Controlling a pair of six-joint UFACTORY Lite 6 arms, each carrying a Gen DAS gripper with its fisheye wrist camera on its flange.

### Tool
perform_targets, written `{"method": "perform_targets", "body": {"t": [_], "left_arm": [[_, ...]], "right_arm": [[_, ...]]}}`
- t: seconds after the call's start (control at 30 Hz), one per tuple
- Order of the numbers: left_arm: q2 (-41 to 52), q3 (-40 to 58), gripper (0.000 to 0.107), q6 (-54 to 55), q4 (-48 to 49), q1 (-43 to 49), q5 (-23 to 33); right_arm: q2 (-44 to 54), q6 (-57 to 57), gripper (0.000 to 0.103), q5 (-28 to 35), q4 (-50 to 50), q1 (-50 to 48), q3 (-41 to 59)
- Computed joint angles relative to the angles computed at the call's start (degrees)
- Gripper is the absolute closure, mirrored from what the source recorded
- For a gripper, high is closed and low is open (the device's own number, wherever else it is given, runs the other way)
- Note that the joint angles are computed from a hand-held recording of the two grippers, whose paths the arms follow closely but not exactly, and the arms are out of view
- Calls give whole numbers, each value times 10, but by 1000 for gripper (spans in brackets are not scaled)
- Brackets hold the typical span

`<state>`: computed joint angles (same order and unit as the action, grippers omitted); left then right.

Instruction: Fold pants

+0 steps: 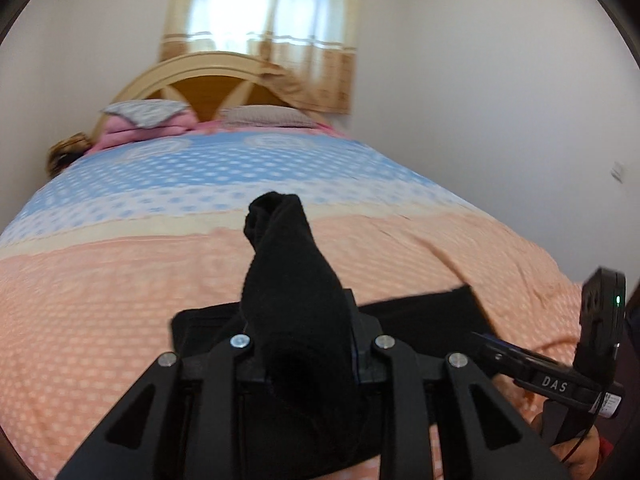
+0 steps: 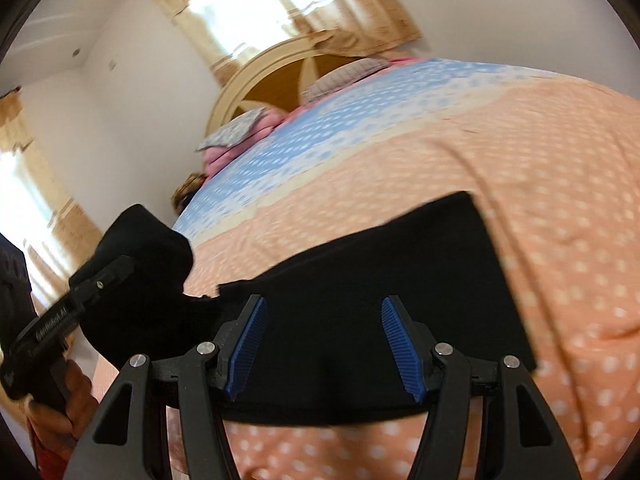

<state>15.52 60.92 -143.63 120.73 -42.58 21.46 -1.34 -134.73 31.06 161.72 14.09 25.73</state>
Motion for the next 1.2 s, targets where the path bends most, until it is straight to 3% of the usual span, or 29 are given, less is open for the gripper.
{"method": "perform_targets", "body": {"t": [0.07, 0.2, 0.3, 0.37, 0.43, 0.5, 0.63, 0.8, 0.93, 1.07, 1.2], "left_arm": [[37, 33, 80, 34, -27, -18, 1], [103, 72, 79, 115, -106, -70, 61], [145, 112, 66, 177, -162, -85, 46], [141, 100, 53, 153, -119, -85, 10], [130, 86, 33, 149, -89, -92, 0], [96, 54, 19, 167, -86, -107, 19], [-22, -55, 15, 69, 19, -76, -3], [-107, -148, 7, -19, 51, 2, 21], [-92, -145, 7, 63, -87, 68, 25], [-61, -145, 7, 50, -98, 117, -19], [-50, -148, 7, -10, -49, 121, -31]], "right_arm": [[-12, 17, 41, 4, -26, -20, -15], [-16, 65, 41, 31, -87, -51, -31], [-16, 98, 41, 57, -129, -69, -42], [-13, 101, 41, 56, -136, -69, -37], [-13, 106, 41, 61, -139, -70, -39], [-3, 115, 41, 67, -142, -71, -36], [31, 180, 41, 128, -214, -116, -34], [62, 244, 41, 224, -282, -161, -18], [119, 248, 41, 137, -256, -86, 64], [177, 249, 41, 104, -226, -17, 117], [155, 134, 37, 4, -101, 64, 133]]}}
